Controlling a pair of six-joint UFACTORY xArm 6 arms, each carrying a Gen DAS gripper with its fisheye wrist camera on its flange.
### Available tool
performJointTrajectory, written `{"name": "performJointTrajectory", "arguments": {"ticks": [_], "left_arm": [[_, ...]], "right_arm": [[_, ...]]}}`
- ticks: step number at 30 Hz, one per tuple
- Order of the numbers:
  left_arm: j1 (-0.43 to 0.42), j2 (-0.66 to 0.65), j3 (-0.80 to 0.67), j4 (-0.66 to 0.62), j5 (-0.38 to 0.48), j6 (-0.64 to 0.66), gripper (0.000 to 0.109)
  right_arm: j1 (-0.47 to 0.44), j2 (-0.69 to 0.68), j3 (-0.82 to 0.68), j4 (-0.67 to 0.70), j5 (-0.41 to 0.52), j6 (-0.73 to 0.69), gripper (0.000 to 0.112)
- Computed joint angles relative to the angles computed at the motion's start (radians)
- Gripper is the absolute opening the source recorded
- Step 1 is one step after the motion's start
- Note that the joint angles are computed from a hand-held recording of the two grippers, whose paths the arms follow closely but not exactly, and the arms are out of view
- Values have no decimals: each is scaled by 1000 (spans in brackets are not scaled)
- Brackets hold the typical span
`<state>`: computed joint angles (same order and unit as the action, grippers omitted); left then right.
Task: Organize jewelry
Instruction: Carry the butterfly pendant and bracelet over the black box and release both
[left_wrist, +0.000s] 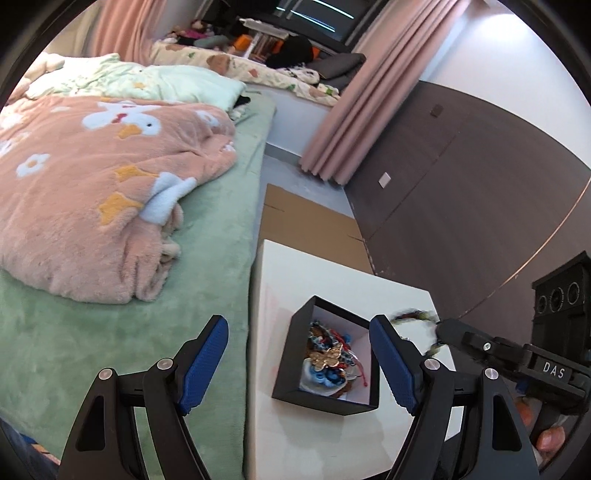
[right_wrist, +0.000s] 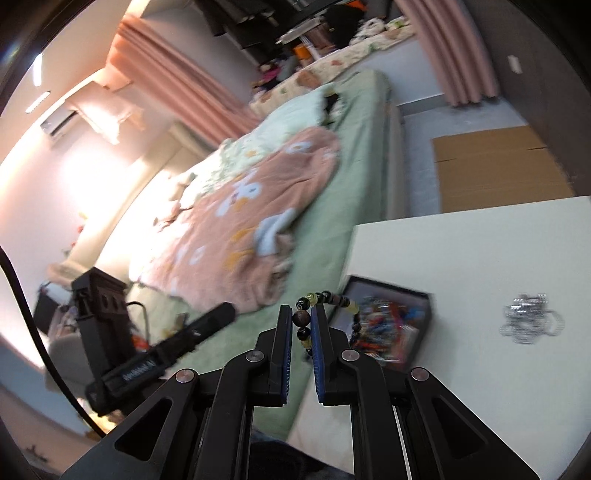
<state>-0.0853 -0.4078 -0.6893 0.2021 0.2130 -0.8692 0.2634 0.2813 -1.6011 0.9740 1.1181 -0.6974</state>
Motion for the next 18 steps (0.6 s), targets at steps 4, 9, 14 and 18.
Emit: {"name": "performJointTrajectory", "arguments": {"ticks": [4, 9, 14, 18], "left_arm": [[4, -6, 14, 93, -20, -101, 79], [-28, 21, 4, 87, -56, -76, 79], [-62, 80, -68, 206, -65, -126, 79], [-104, 157, -168, 262, -35, -122, 79]], "right_arm": [[13, 7, 32, -8, -29, 1, 69], [-64, -30, 114, 13, -87, 17, 70], [-133, -66, 155, -12, -170, 60, 76], [-151, -87, 167, -59, -255, 63, 76]]}}
